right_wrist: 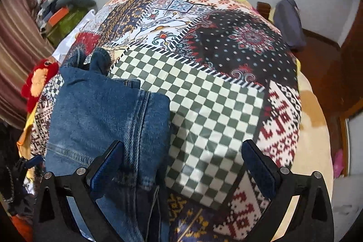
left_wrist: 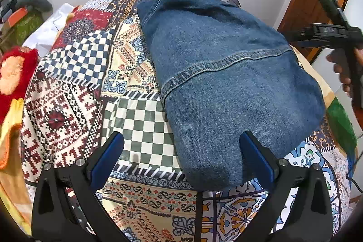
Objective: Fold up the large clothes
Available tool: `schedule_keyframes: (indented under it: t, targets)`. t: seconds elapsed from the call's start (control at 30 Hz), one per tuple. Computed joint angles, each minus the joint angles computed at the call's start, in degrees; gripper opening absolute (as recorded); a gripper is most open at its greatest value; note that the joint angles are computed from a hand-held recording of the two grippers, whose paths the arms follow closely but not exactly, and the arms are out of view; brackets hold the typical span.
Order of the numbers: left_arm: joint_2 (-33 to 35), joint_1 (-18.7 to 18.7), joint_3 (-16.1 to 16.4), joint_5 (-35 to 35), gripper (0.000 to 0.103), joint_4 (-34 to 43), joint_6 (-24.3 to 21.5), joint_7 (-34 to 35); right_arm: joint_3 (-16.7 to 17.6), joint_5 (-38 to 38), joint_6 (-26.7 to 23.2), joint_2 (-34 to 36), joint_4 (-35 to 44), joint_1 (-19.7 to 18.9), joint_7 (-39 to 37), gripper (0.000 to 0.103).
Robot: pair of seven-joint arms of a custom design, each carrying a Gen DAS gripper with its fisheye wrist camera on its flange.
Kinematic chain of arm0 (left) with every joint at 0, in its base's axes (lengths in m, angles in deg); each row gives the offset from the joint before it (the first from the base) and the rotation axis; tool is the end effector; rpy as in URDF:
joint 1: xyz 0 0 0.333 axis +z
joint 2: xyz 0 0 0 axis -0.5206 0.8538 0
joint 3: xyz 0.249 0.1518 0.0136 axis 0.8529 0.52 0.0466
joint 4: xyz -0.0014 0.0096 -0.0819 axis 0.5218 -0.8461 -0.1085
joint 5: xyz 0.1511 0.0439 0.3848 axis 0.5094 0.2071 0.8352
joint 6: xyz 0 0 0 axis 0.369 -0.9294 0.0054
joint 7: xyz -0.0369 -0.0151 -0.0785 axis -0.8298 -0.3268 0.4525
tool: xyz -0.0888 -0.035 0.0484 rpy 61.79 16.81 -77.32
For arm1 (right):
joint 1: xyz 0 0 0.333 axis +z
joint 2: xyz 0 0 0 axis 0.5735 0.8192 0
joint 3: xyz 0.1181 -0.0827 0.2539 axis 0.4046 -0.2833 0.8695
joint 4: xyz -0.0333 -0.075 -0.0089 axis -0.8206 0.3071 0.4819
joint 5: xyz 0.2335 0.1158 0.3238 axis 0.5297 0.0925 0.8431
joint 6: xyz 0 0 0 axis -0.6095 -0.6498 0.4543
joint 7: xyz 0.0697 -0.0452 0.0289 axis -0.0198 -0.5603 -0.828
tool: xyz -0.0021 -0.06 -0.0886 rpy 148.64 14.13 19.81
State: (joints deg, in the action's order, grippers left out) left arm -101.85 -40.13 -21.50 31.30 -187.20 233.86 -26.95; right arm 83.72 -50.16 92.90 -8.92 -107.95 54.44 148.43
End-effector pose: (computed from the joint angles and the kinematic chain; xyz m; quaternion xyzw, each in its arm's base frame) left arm 0.4854 -0.2297 0.4659 -0.7154 0.6288 -0.2338 0.1953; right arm 0.6538 0.3065 0.4936 -0.8104 0.5285 -0.0637 0.2448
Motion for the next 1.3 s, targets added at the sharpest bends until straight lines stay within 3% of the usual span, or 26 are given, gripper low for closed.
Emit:
schedule_keyframes:
  t: [0.07, 0.13, 0.23, 0.33, 0.43, 0.53, 0.67, 0.73, 0.9, 1.03, 1.2, 1.3]
  targets:
    - [-0.04, -0.19, 0.25, -0.29, 0.103, 0.68, -1.13, 1.19, -0.64, -2.74, 2.26, -2.78, -3.09, 0.90, 0.76, 0.102]
    - [0.02, 0.29, 0.00, 0.78, 0.103, 1.83, -2.72, 1.07, 0.35, -0.23, 3.60, -5.16, -5.68, -0.10, -2.29, 0.102]
    - [0.60, 1.76, -0.49, 4.97, 0.103, 3.97, -4.40, -1.06, 1.80, 6.57, 3.24, -7.73, -8.17, -1.55, -6.99, 0.102]
    - [1.97, 1.74, 0.80, 3.68, 0.103, 5.90, -4.70, -0.73, 2.54, 14.77, 0.66, -8.51, -9.36, -2.82, -11.28, 0.102]
    - [3.55, 0.57, 3.78, -4.70, 0.103, 6.29, -1.18, 4.49, 2.38, 19.98, -4.40, -6.53, -8.21, -3.53, -12.26, 0.102]
    - [7.18, -0.90, 6.40, -17.67, 0.103, 8.32, -0.64, 13.23, 1.79, 20.01, -8.13, -3.17, -6.15, -3.35, -10.39, 0.102]
    - [11.27, -1.47, 7.52, -36.81, 0.103, 10.36, 0.34, 25.74, 2.64, 22.88, -12.92, 2.43, -1.83, -4.91, -10.56, 0.102]
    - [12.68, -0.81, 7.32, -43.18, 0.103, 11.10, 0.51, 29.14, 3.46, 25.62, -14.42, 4.25, -0.05, -5.94, -12.04, 0.102]
    - [16.28, 1.11, 6.14, -53.53, 0.103, 13.53, 0.62, 35.99, 4.82, 29.22, -16.95, 8.88, 5.13, -6.75, -14.29, 0.102]
    - [18.63, 2.44, 5.16, -59.72, 0.103, 15.53, -0.21, 40.09, 5.30, 28.08, -16.70, 12.30, 9.00, -5.18, -13.75, 0.103]
    - [21.49, 3.58, 4.50, -60.49, 0.103, 18.61, -0.58, 40.37, 6.54, 30.07, -16.89, 14.92, 12.21, -5.32, -12.79, 0.103]
    - [23.74, 3.96, 4.04, -58.12, 0.103, 21.56, -1.05, 39.90, 6.95, 31.75, -15.92, 15.15, 11.99, -5.83, -11.69, 0.094]
